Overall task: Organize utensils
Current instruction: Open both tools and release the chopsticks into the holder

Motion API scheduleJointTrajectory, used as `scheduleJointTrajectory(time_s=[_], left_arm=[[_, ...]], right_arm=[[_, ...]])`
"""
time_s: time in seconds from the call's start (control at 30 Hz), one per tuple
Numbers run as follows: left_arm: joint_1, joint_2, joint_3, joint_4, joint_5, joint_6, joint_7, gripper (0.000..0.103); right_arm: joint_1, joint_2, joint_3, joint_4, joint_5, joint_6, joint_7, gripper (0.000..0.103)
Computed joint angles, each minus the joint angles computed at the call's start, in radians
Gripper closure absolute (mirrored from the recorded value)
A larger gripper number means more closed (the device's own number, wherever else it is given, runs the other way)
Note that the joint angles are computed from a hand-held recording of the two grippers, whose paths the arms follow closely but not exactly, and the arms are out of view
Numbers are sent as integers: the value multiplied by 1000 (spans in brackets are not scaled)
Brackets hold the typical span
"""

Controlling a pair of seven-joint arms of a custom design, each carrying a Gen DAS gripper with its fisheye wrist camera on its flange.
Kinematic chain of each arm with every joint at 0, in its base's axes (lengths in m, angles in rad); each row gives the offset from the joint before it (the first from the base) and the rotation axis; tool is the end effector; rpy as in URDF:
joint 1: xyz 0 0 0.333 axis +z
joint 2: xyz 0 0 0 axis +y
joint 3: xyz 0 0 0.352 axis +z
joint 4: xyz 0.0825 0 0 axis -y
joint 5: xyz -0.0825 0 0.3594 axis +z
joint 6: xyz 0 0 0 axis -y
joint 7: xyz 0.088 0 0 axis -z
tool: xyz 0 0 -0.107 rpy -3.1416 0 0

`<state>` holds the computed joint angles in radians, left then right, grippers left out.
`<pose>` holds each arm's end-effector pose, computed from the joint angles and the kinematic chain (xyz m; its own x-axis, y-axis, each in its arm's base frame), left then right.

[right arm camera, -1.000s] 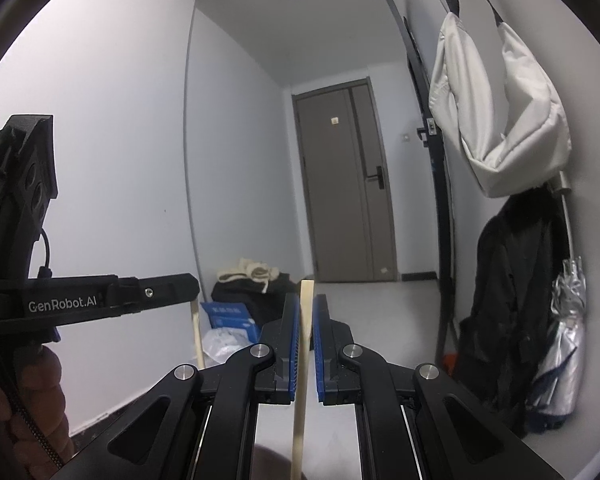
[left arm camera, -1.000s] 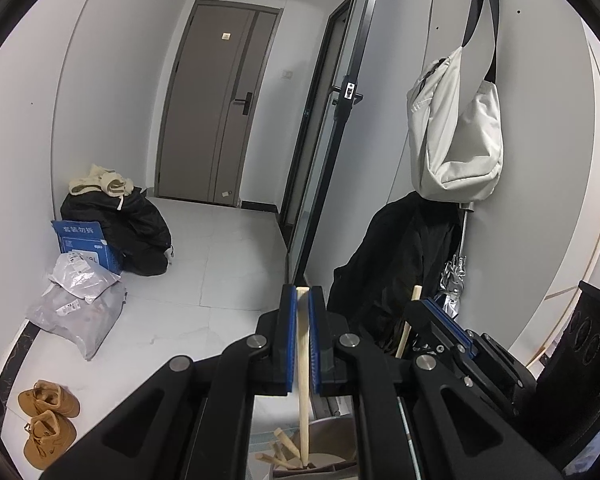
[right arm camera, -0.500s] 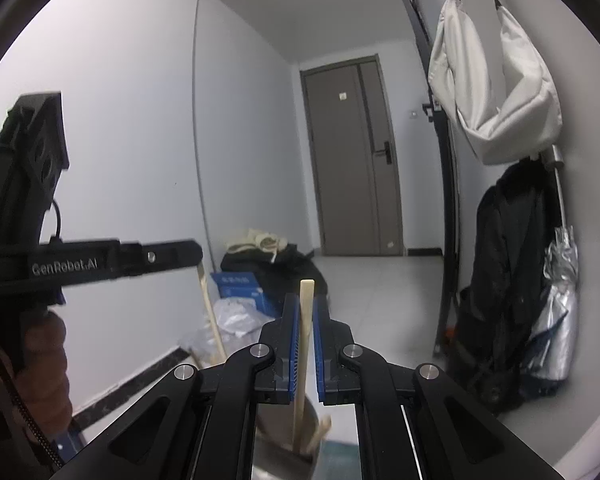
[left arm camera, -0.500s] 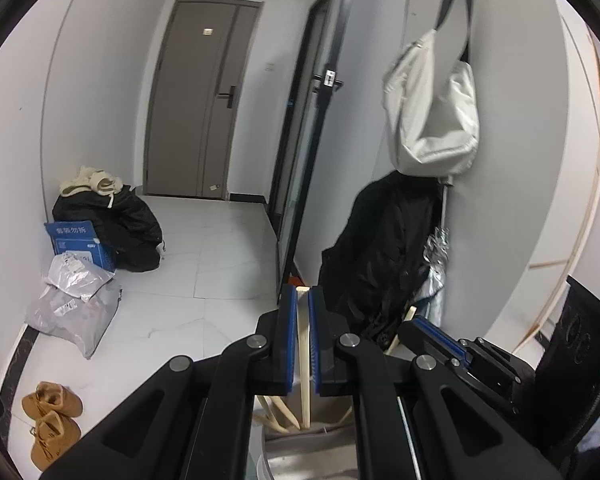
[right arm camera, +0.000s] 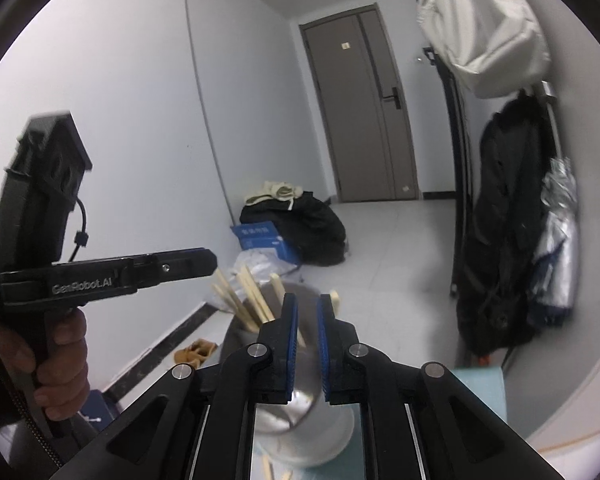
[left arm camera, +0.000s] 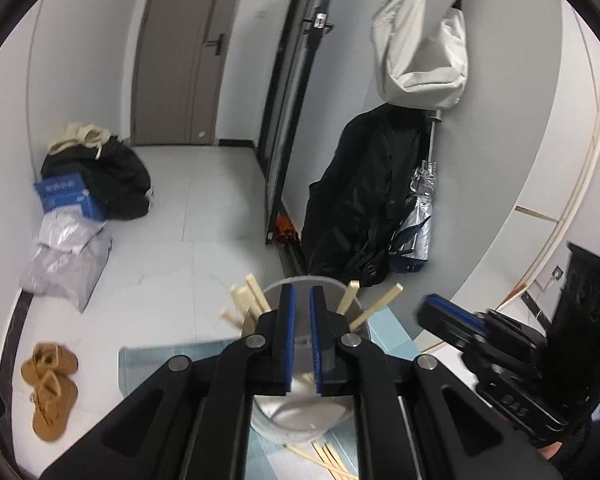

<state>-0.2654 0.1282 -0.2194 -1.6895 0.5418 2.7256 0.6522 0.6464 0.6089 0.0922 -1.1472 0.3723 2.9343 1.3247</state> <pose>0.5548 -0.3023 0.6644 -0.0704 -0.9662 0.2480 -0.5937 -0.1592 -0.7888 0.6024 0.4789 0.6254 0.6679 -0.7197 -0.1896 -0.3905 -0.1219 -0.9125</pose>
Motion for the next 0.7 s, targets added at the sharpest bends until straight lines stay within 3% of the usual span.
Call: scheduleJointTrajectory(time_s=[0.1,0.17,0.23,0.27,0.3,0.37,0.53,0.63,0.7], left_arm=[[-20,-31,3,-18,55,-33,-76,65],[-31,-47,0,-22,96,-61,-127,51],[-42,-59,-7,-16,128,-109,-186,30],[-47,-65,-10,-17,142,-125,-222,13],[-55,-74,-13,-21,179,-143,-278,6],[-69,-90,-22,-29,273,-181,-385,5],[-103,-106,-57,-15,367,-336,-484,2],[-113,-125,-69,-33,392,-387,-526,1],[-118,-136,-77,-45,398,-413,-549,1]], right_arm=[[-4,-88,7,-145,20,54,-14,70],[0,-136,0,-220,25,82,-13,69],[-6,-179,9,-288,43,113,-15,67],[-16,-208,21,-331,62,131,-18,67],[-17,-227,24,-360,73,144,-15,65],[-46,-271,67,-428,115,181,-47,63],[-41,-363,75,-562,141,225,-79,53],[-56,-389,100,-594,170,241,-103,45],[-26,-408,73,-622,161,256,-79,36]])
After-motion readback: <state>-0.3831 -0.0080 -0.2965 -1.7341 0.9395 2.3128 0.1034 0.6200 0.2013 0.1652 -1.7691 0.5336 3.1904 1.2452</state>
